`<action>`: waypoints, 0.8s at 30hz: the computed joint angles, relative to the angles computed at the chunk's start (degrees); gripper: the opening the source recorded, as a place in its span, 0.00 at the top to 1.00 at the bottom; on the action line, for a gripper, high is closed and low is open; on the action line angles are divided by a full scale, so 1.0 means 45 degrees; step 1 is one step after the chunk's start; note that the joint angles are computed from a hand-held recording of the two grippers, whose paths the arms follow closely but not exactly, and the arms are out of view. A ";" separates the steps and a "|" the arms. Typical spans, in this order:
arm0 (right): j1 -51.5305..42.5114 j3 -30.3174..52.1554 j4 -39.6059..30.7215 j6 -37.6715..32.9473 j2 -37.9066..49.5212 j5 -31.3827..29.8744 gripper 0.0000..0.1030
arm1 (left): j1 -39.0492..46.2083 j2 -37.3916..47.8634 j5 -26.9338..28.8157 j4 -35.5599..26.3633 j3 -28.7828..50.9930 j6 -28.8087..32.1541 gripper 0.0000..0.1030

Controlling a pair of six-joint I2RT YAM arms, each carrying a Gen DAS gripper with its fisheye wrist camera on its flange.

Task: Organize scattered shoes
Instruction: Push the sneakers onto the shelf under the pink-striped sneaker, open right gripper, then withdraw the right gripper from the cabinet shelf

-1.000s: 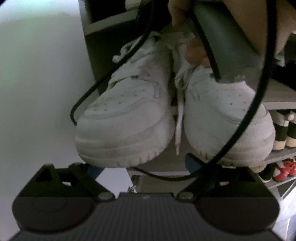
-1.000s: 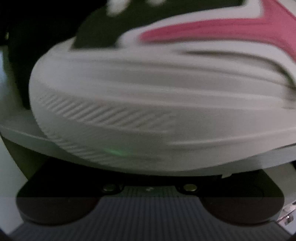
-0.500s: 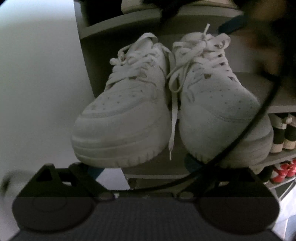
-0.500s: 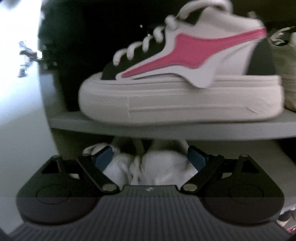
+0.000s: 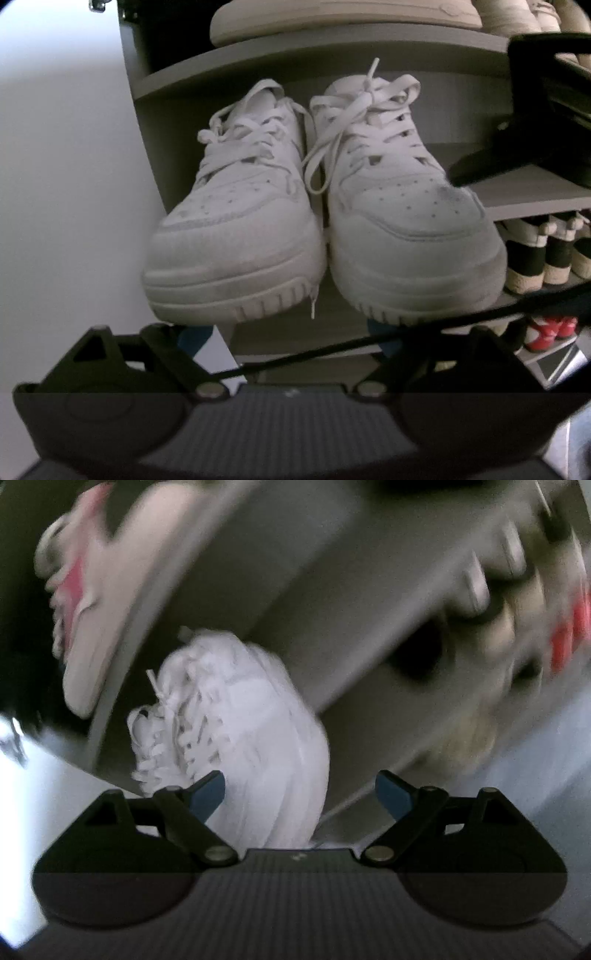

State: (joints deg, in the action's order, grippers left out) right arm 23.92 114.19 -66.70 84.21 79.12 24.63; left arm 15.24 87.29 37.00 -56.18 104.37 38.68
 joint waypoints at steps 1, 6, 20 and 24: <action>0.0034 -0.1312 0.1444 0.0509 -0.0559 -0.0277 0.16 | -0.0061 0.0075 -0.0056 -0.0156 0.0210 -0.0019 0.11; -0.0196 -0.2273 0.3575 0.0819 -0.0554 -0.0796 0.35 | -0.1324 0.1068 -0.1347 -0.0295 0.1821 -0.1318 0.11; -0.2712 -0.0124 0.4782 -0.1386 0.2182 -0.2521 0.36 | -0.3850 0.4425 -0.3988 -0.0783 0.6058 -0.2967 0.13; -0.2737 -0.0364 0.5627 -0.1888 0.2334 -0.2221 0.35 | -0.3840 0.4417 -0.3821 -0.1387 0.6142 -0.2543 0.13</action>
State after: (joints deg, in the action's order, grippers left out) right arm 11.61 112.55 -41.38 75.71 89.62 14.64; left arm -2.04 107.16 19.80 -62.42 132.01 27.24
